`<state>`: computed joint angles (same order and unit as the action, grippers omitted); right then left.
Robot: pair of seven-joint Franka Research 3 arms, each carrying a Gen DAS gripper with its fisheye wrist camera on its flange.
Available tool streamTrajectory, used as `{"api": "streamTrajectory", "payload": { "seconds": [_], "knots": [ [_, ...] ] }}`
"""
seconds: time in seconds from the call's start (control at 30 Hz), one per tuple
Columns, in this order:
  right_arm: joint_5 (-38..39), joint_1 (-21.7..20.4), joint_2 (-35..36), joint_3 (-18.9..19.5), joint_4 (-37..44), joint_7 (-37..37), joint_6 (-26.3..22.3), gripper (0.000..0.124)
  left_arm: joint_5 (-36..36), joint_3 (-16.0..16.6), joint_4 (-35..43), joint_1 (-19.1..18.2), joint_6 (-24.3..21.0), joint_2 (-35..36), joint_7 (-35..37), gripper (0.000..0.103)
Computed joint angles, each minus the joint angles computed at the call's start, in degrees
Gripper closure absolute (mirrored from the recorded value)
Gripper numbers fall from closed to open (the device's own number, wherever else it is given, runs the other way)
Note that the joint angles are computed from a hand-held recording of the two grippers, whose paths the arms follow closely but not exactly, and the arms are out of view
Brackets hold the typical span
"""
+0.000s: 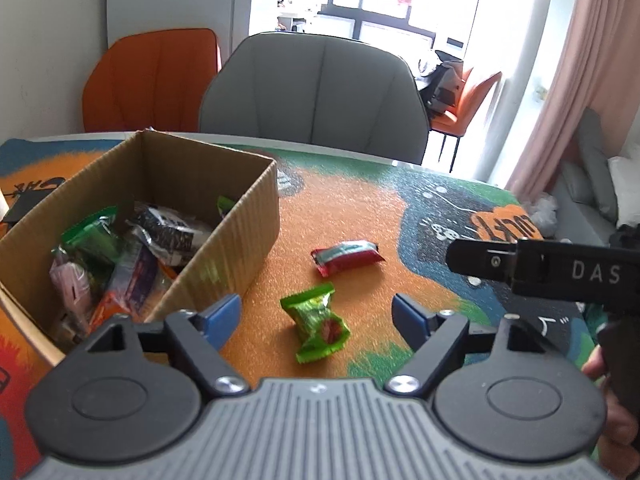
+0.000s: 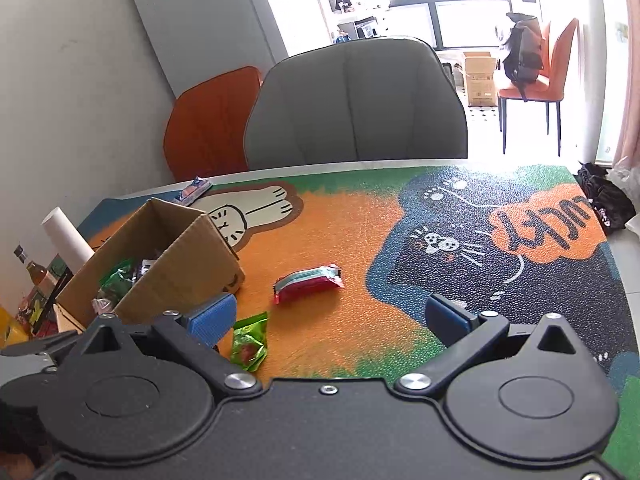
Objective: Organize snacks
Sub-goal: 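Move both tools back to the table and grasp the green packet with the left tool, then lift the green packet with the left tool while the right tool grasps the red-and-white bar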
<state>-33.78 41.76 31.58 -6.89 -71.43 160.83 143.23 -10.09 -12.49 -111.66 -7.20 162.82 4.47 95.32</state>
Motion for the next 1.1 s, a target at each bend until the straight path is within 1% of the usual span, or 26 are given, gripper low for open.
{"api": "streamTrajectory", "payload": {
  "seconds": [0.1, 0.13, 0.17, 0.2, 0.23, 0.27, 0.3, 0.37, 0.43, 0.5, 0.6, 0.7, 0.77, 0.8, 0.83, 0.9, 0.93, 1.0, 1.03, 1.1],
  "knots": [
    [0.3, -0.7, -0.2, 0.0, -1.3, -0.1, 1.9, 0.021, 6.2, 0.9, 0.4, -1.0, 1.7, 1.1, -6.0, 0.021],
    [0.6, -0.9, -0.1, 0.1, -1.4, -0.3, 2.4, 0.021, 7.3, 0.9, 0.5, -1.1, 2.1, 1.3, -7.1, 0.023],
    [0.8, -1.1, 0.0, 0.0, -1.6, -0.4, 2.9, 0.021, 7.3, 0.6, 0.7, -0.9, 2.1, 1.4, -7.5, 0.026],
    [0.9, -1.3, -0.1, -0.1, -2.0, -0.5, 3.5, 0.021, 5.3, 0.0, 0.7, -0.5, 1.7, 1.3, -6.6, 0.032],
    [1.0, -1.4, -0.1, -0.2, -2.4, -0.5, 4.1, 0.021, 3.4, -0.6, 0.4, -0.1, 2.2, 1.1, -5.2, 0.033],
    [1.0, -1.4, -0.2, -0.4, -2.8, -0.4, 4.7, 0.021, 3.3, -0.8, -0.1, -0.2, 3.3, 1.0, -4.8, 0.033],
    [0.9, -1.4, -0.2, -0.6, -3.2, -0.2, 5.5, 0.021, 4.8, -0.5, -0.2, -0.5, 3.9, 1.2, -5.7, 0.033],
    [1.0, -1.7, -0.3, -0.8, -4.1, -0.4, 7.0, 0.022, 5.5, -0.5, 0.9, -0.6, 2.6, 2.4, -6.9, 0.033],
    [1.7, -2.1, -0.1, -0.8, -4.4, -1.0, 8.0, 0.023, 6.6, -0.2, 2.3, -0.8, 0.8, 3.8, -9.2, 0.038],
    [2.4, -2.4, 0.1, -0.9, -4.8, -1.4, 9.3, 0.026, 9.2, 0.4, 2.9, -1.2, 0.6, 5.0, -12.0, 0.040],
    [4.4, -3.0, 0.5, -0.6, -5.1, -3.2, 10.5, 0.031, 11.0, 0.4, 4.4, -1.2, -0.6, 6.8, -14.6, 0.042],
    [6.1, -3.3, 1.2, -0.7, -4.8, -4.8, 11.7, 0.035, 14.7, 1.3, 5.7, -2.1, -1.4, 8.4, -19.2, 0.046],
    [7.4, -3.5, 1.8, -0.7, -4.1, -6.2, 12.1, 0.038, 16.5, 1.4, 6.9, -2.2, -2.6, 9.7, -20.8, 0.055],
    [8.1, -3.6, 2.2, -0.7, -3.6, -7.0, 12.0, 0.039, 17.3, 1.7, 7.2, -2.3, -2.8, 10.1, -22.1, 0.068],
    [8.7, -3.6, 2.6, -0.7, -3.1, -7.7, 12.1, 0.040, 19.5, 2.5, 6.8, -2.9, -1.1, 10.3, -24.3, 0.073],
    [10.0, -3.7, 3.6, -0.8, -1.7, -9.1, 11.8, 0.041, 16.5, 0.3, 6.6, -0.7, 0.3, 10.8, -22.3, 0.075],
    [10.6, -3.8, 4.0, -0.8, -1.0, -9.9, 11.9, 0.041, 15.5, -0.3, 6.6, 0.0, 0.9, 10.9, -21.5, 0.075],
    [11.7, -3.8, 5.1, -0.9, 0.6, -11.1, 11.7, 0.042, 15.7, 0.2, 6.5, 0.1, 1.9, 11.1, -22.6, 0.076],
    [12.3, -4.0, 5.7, -0.8, 1.6, -11.9, 11.7, 0.042, 13.6, -1.2, 6.6, 1.4, 2.2, 11.4, -20.9, 0.076],
    [13.8, -4.3, 7.2, -0.6, 3.7, -13.5, 11.7, 0.044, 13.1, -1.5, 7.1, 1.7, 2.3, 11.8, -20.3, 0.076]
  ]
}}
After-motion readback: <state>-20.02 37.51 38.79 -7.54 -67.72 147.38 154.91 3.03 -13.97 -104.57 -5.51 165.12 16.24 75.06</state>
